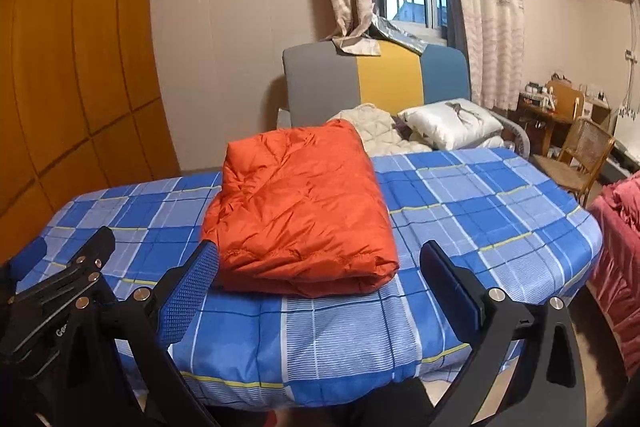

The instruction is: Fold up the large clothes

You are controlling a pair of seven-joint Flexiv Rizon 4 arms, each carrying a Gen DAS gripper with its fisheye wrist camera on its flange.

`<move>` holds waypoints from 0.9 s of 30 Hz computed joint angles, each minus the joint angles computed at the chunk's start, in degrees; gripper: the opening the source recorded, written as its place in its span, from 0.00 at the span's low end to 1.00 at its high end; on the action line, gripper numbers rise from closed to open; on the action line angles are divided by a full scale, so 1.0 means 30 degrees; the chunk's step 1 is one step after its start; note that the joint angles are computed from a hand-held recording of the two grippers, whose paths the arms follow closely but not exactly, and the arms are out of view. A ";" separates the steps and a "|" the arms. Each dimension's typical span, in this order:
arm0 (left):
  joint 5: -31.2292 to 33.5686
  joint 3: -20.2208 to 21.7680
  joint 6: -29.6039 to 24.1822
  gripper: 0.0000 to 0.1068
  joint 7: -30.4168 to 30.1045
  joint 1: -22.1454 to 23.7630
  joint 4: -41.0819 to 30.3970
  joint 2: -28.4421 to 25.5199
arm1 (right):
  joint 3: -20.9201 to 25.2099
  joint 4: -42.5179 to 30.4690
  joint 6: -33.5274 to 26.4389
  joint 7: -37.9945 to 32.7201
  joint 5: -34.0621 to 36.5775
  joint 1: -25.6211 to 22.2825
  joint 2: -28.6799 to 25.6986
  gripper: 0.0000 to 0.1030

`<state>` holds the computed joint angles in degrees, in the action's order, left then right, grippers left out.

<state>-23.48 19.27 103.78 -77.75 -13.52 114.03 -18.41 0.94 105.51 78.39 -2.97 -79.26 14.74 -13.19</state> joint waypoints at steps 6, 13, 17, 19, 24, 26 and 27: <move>0.0359 0.0037 -0.0302 0.95 -0.0221 -0.0044 0.0080 0.0138 | 0.0010 0.0069 -0.0227 -0.0729 0.0931 0.0163 -0.0192 0.97; 0.0962 -0.0294 -0.0582 0.95 -0.0438 0.0356 0.0005 0.0179 | -0.0120 0.0096 -0.0386 -0.0871 0.1096 0.0299 -0.0156 0.97; 0.1358 -0.0744 -0.0564 0.95 -0.0639 0.0856 -0.0030 0.0239 | -0.0137 0.0119 -0.0378 -0.0977 0.1166 0.0333 -0.0139 0.97; 0.1475 -0.0601 -0.0558 0.95 -0.0747 0.0743 -0.0055 0.0185 | -0.0076 0.0139 -0.0381 -0.1061 0.1321 0.0327 -0.0150 0.97; 0.1810 -0.0730 -0.0679 0.95 -0.0946 0.0943 -0.0075 0.0201 | -0.0049 0.0128 -0.0532 -0.1306 0.1587 0.0356 -0.0189 0.97; 0.1890 -0.0179 -0.0706 0.95 -0.1021 0.0497 -0.0171 0.0094 | -0.0060 0.0098 -0.0592 -0.1458 0.1706 0.0412 -0.0232 0.97; 0.1926 -0.0114 -0.0686 0.95 -0.1049 0.0479 -0.0198 0.0051 | -0.0049 0.0112 -0.0605 -0.1614 0.1828 0.0422 -0.0233 0.97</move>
